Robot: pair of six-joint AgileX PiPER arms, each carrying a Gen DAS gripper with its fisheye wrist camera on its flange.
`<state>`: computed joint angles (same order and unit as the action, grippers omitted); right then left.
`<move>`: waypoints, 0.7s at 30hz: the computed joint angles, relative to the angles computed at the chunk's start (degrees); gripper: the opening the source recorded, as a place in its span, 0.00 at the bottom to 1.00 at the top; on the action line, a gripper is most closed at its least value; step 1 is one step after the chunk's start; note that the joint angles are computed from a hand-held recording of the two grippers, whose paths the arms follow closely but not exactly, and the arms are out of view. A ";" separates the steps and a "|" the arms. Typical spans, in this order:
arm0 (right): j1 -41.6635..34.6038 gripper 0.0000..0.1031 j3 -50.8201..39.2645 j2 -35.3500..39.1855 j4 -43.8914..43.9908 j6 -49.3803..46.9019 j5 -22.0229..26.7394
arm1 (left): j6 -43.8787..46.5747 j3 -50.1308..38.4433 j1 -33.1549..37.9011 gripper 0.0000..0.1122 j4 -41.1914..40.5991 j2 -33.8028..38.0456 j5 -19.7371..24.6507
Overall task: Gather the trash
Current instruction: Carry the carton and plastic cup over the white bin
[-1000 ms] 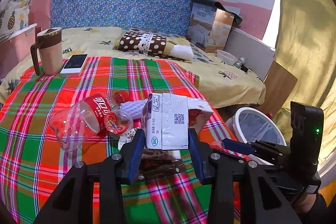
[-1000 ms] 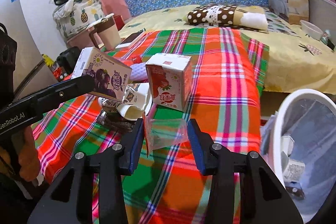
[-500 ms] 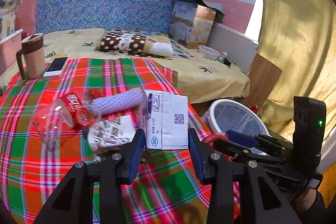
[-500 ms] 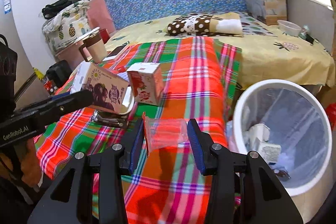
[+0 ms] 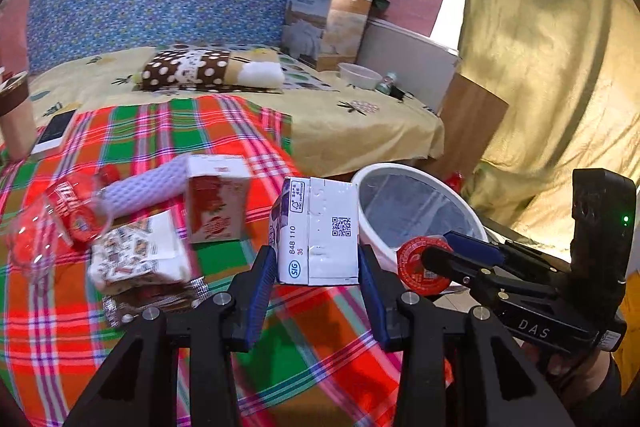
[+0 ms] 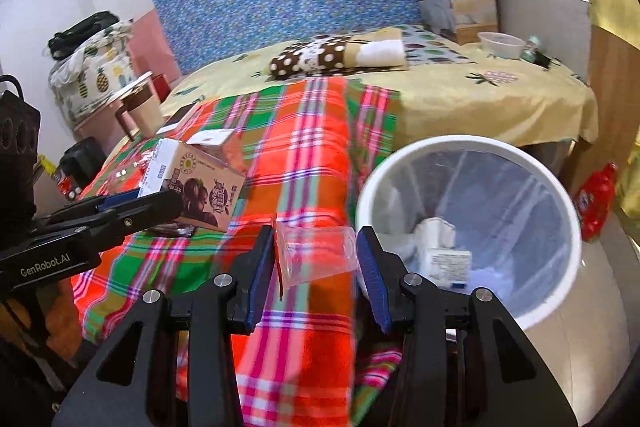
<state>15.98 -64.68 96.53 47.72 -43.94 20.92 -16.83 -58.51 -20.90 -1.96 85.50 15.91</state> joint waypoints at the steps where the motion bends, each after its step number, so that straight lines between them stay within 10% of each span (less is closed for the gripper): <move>1: -0.51 0.43 0.40 -0.30 0.25 -0.21 -0.15 | -0.12 -0.78 -0.47 0.37 0.18 0.79 0.06; 21: -8.50 0.43 2.06 0.07 -3.67 5.41 -2.18 | 12.15 -19.59 -6.66 0.37 -9.83 15.99 4.10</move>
<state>7.48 -62.62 96.59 44.06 -38.53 18.75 -4.68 -78.11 -27.56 -11.79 101.49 20.00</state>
